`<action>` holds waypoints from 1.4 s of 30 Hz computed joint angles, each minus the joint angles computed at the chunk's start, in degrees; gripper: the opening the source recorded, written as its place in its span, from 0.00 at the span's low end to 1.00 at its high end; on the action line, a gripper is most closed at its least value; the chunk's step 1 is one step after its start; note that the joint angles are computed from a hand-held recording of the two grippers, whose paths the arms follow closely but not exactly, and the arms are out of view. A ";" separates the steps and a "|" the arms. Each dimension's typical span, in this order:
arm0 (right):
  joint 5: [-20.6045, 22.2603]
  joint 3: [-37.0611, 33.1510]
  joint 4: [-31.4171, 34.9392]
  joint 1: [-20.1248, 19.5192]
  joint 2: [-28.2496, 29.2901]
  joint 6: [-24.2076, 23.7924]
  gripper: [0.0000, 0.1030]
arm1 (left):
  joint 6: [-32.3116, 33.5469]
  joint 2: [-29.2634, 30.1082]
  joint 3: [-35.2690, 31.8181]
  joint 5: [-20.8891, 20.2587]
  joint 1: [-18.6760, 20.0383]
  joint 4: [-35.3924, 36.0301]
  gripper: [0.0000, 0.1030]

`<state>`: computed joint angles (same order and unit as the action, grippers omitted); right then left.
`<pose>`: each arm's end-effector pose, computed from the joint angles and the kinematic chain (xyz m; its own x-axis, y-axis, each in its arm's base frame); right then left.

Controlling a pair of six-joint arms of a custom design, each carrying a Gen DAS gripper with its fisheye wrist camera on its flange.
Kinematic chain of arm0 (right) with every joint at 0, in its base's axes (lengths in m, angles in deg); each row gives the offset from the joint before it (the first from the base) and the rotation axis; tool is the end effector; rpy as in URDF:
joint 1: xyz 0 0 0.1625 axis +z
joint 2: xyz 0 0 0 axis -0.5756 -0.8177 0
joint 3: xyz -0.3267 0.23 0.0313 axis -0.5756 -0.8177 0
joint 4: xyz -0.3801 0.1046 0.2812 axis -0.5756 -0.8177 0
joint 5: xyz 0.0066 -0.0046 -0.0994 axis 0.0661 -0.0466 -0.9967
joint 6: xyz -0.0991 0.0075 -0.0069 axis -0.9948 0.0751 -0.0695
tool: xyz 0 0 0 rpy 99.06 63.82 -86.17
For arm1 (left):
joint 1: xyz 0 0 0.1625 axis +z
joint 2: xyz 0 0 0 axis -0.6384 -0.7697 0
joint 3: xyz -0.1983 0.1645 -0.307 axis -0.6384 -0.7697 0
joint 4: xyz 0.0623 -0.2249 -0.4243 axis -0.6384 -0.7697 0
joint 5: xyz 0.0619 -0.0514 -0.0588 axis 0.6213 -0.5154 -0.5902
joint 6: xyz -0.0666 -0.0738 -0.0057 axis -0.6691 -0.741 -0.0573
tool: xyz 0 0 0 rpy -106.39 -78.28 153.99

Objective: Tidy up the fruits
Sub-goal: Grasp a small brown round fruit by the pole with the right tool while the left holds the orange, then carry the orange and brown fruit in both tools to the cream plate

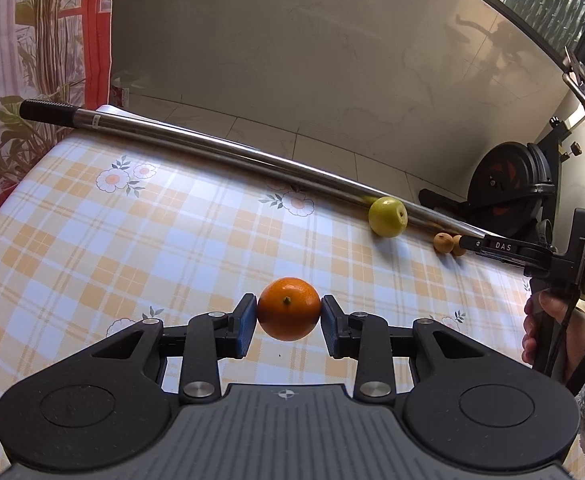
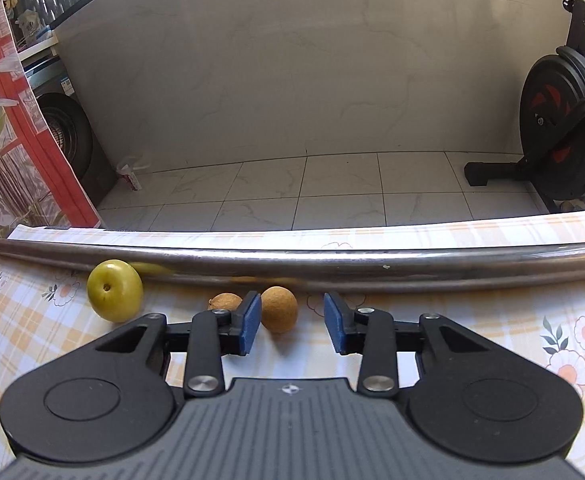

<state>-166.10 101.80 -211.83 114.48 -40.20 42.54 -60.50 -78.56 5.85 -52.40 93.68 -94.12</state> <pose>-0.0536 -0.8485 0.2801 -0.8616 0.1512 0.4845 -0.2682 0.6748 -0.6875 -0.3211 -0.7816 0.0156 -0.8594 0.0553 -0.5084 0.3567 0.7771 -0.5185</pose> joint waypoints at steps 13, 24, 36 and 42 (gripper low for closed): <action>0.33 -1.16 2.46 0.32 0.68 2.03 0.27 | -0.25 0.00 0.15 -0.56 -0.06 1.24 0.36; 1.53 9.71 -3.47 0.97 -7.03 4.92 0.27 | -0.22 -3.35 4.43 -0.10 -1.64 -0.95 0.36; 2.79 25.54 -9.39 3.81 -19.16 5.43 0.27 | 1.34 -9.41 11.66 -1.64 -4.11 -3.38 0.36; 3.84 33.25 -12.24 5.15 -24.61 6.99 0.27 | 2.66 -12.63 15.60 -2.64 -4.84 -5.04 0.36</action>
